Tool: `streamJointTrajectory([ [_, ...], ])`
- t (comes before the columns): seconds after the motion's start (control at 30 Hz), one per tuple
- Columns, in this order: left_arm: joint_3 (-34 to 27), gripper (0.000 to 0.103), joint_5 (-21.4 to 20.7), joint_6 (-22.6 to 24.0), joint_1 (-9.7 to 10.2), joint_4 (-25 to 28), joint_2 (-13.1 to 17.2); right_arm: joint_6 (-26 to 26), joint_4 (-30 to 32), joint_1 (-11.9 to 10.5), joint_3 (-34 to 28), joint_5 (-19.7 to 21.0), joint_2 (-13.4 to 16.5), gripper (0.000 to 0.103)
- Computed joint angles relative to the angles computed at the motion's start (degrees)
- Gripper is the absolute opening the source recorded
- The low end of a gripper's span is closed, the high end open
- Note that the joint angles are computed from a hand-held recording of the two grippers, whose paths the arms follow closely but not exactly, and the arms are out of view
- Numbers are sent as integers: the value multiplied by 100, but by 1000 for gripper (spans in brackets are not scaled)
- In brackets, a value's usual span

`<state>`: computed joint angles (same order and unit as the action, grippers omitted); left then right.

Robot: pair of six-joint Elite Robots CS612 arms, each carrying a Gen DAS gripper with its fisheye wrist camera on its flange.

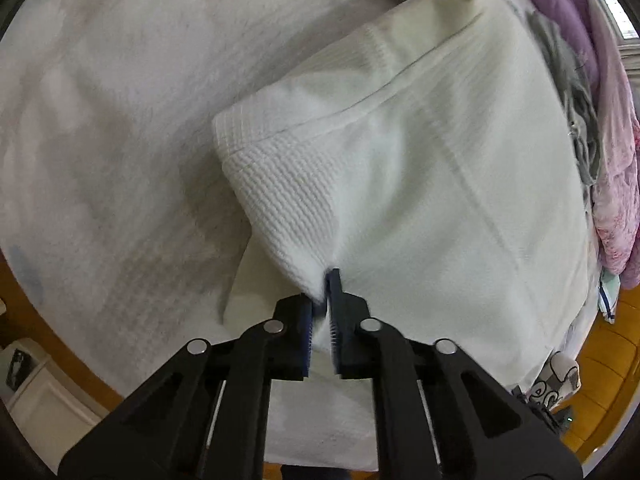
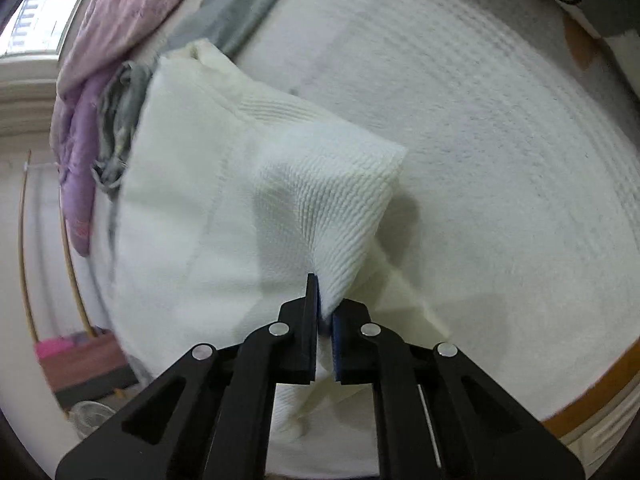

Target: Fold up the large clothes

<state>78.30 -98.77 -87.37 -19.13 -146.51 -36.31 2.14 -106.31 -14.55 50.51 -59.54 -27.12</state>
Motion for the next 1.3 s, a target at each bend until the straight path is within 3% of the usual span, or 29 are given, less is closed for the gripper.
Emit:
streamJointTrajectory([
  [0.1,90,18,-48,-141,38,-175,-54,-34,279,-10,-194,97,134,12],
  [0.13,136,19,-27,-28,36,-130,-129,-180,368,14,-276,-41,126,13],
  [0.23,179,23,226,314,-9,255,-358,-812,361,158,-334,-1154,-48,20],
  [0.33,142,30,640,609,-60,495,-506,-1484,97,250,-191,-1619,-269,21],
  [0.4,10,31,1003,857,-97,577,-495,-1948,-183,304,-110,-1479,-346,20],
  [0.47,-227,51,1212,1082,-146,733,-353,-2195,-210,382,-255,-1460,-237,20],
  [0.53,-455,52,1066,1318,-124,783,-160,-2248,39,495,-582,-1701,23,20],
  [0.6,-679,53,891,1725,-120,1319,20,-2417,210,615,-770,-2254,229,19],
  [0.67,-979,52,440,1859,-64,1703,277,-2429,130,677,-812,-2437,332,19],
  [0.87,-881,57,226,1651,-6,1304,216,-2331,352,849,-1126,-2980,408,20],
  [0.97,-586,60,266,1480,8,968,-26,-2426,205,895,-1021,-2580,221,25],
  [1.03,-439,62,299,1235,44,576,-150,-2693,158,962,-1009,-2094,140,25],
  [1.1,-476,62,230,1204,84,174,-135,-2991,251,1067,-1174,-1712,189,25],
  [1.17,-826,63,327,1528,146,178,8,-3151,260,1214,-1415,-1424,323,25],
  [1.23,-1300,63,449,1892,216,99,262,-3022,664,1342,-2124,-1011,699,25],
  [1.3,-1944,63,612,2289,256,464,592,-2953,744,1422,-2513,-1008,926,23],
])
